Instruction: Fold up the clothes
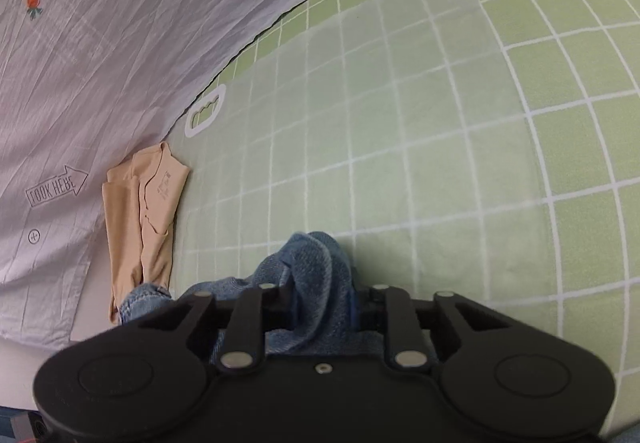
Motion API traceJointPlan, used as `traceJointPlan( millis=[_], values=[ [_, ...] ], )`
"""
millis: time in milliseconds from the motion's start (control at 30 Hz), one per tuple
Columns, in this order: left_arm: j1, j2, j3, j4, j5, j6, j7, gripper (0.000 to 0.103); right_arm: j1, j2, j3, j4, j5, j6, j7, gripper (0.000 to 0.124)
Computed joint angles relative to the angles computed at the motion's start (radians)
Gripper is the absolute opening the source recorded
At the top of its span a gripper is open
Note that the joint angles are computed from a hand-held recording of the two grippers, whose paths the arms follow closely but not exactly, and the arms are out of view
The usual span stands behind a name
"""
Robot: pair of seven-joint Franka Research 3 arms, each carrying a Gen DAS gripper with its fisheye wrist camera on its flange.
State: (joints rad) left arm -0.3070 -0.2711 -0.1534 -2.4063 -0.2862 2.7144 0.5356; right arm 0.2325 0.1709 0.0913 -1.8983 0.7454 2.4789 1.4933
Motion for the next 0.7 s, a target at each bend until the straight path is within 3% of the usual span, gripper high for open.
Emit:
traceJointPlan(
  millis=[167, 367, 433, 533, 600, 700],
  values=[
    [0.009, -0.039, -0.027, -0.025, 0.037, 0.069, -0.096, 0.015, 0.029, -0.183, 0.002, -0.169, -0.02, 0.21, -0.115, 0.012],
    [-0.027, -0.031, -0.024, 0.017, 0.078, 0.093, -0.087, 0.016, 0.027, -0.374, 0.004, -0.351, -0.315, 0.407, -0.127, 0.011],
    [-0.024, -0.008, -0.026, 0.044, 0.096, 0.073, -0.09, 0.017, 0.018, -0.368, -0.013, -0.356, -0.335, 0.373, -0.083, 0.012],
    [-0.023, 0.005, -0.017, 0.06, 0.083, 0.039, -0.085, 0.02, -0.003, -0.311, -0.031, -0.32, -0.36, 0.255, 0.02, 0.017],
    [-0.023, -0.001, -0.011, 0.056, 0.072, 0.03, -0.074, 0.023, -0.005, -0.293, -0.036, -0.31, -0.395, 0.212, 0.018, 0.018],
    [-0.027, -0.005, 0.001, 0.059, 0.041, 0.018, -0.051, 0.024, 0.0, -0.284, -0.037, -0.309, -0.41, 0.226, 0.006, 0.023]
  ],
)
